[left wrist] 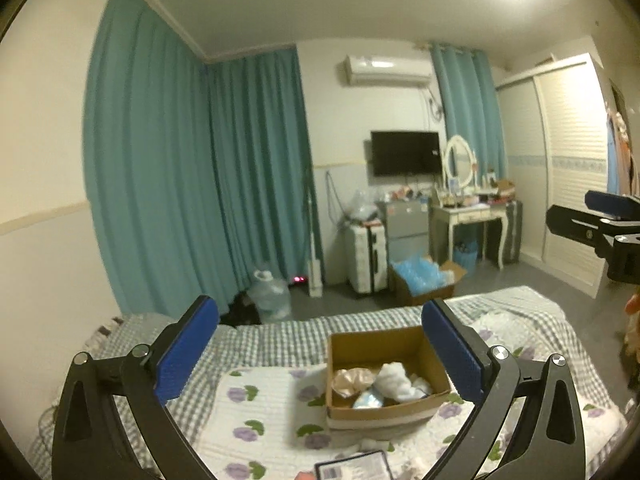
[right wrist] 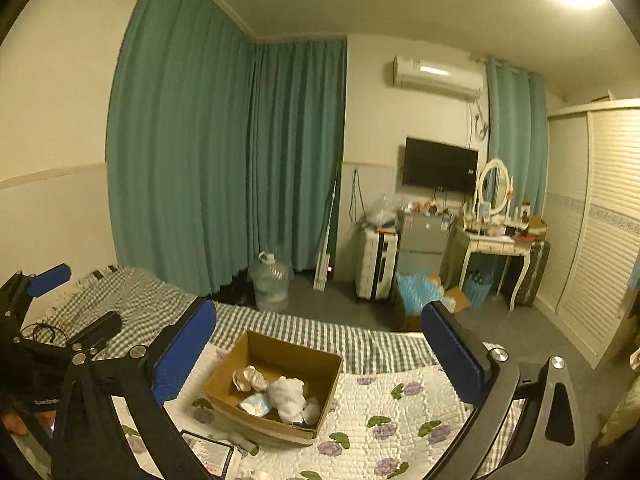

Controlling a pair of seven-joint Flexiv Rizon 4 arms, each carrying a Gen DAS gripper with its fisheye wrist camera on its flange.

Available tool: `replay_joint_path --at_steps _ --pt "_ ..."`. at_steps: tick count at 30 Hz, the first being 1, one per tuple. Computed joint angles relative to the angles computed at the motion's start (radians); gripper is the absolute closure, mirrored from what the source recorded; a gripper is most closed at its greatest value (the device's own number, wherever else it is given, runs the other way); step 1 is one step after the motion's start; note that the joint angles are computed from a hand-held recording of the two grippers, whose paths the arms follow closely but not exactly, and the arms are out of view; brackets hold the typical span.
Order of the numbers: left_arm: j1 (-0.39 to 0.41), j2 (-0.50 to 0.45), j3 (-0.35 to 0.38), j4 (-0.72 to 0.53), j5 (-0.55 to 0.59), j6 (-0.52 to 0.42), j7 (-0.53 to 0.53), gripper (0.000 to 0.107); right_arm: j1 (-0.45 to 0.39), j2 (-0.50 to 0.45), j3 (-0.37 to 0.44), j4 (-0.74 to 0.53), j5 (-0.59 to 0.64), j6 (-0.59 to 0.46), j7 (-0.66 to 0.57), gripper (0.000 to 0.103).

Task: Organize soft objects
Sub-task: 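Withdraw both tools from the box toward the remaining items, then grasp the white-green fabric loop with the left tool while the right tool grasps a white sock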

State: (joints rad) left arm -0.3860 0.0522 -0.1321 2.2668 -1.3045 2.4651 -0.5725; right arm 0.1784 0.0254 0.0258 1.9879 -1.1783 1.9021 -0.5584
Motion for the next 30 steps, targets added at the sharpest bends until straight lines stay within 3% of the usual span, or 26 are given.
replay_joint_path --at_steps 3,5,8,9,12,16,18,22,25,30 --pt "-0.016 0.041 0.0 0.069 0.023 0.022 -0.062 0.004 -0.024 0.043 0.059 0.076 0.157 0.008 -0.147 0.0" --pt "-0.021 0.059 -0.001 0.114 0.032 0.038 -0.1 0.004 -0.01 0.068 0.043 0.129 0.172 0.033 -0.162 0.0" --pt "-0.036 0.08 -0.014 0.162 -0.014 0.036 -0.111 0.004 0.023 0.083 -0.024 0.184 0.099 0.079 -0.109 0.0" --pt "-0.035 0.072 -0.013 0.176 -0.022 0.042 -0.122 0.004 0.014 0.084 -0.003 0.205 0.134 0.08 -0.141 0.0" --pt "-0.037 0.053 -0.012 0.208 -0.045 0.052 -0.139 0.004 -0.017 0.073 0.111 0.263 0.361 0.063 -0.352 0.0" --pt "-0.025 0.036 0.011 0.261 -0.035 -0.02 -0.23 0.004 -0.074 0.018 0.324 0.268 0.745 0.003 -0.715 0.0" --pt "-0.012 0.018 0.017 0.278 -0.027 -0.054 -0.28 0.004 -0.061 -0.017 0.375 0.25 0.901 -0.026 -0.862 0.0" --pt "0.013 -0.055 0.028 0.311 0.017 -0.107 -0.394 0.004 -0.044 -0.113 0.353 0.252 0.829 -0.009 -0.807 0.0" --pt "0.029 -0.109 0.039 0.337 0.081 -0.15 -0.484 0.004 0.077 -0.165 0.253 0.249 0.858 -0.034 -0.833 0.0" --pt "0.025 -0.184 0.044 0.346 0.117 -0.197 -0.564 0.004 0.139 -0.28 0.198 0.224 0.833 -0.092 -0.833 0.0"
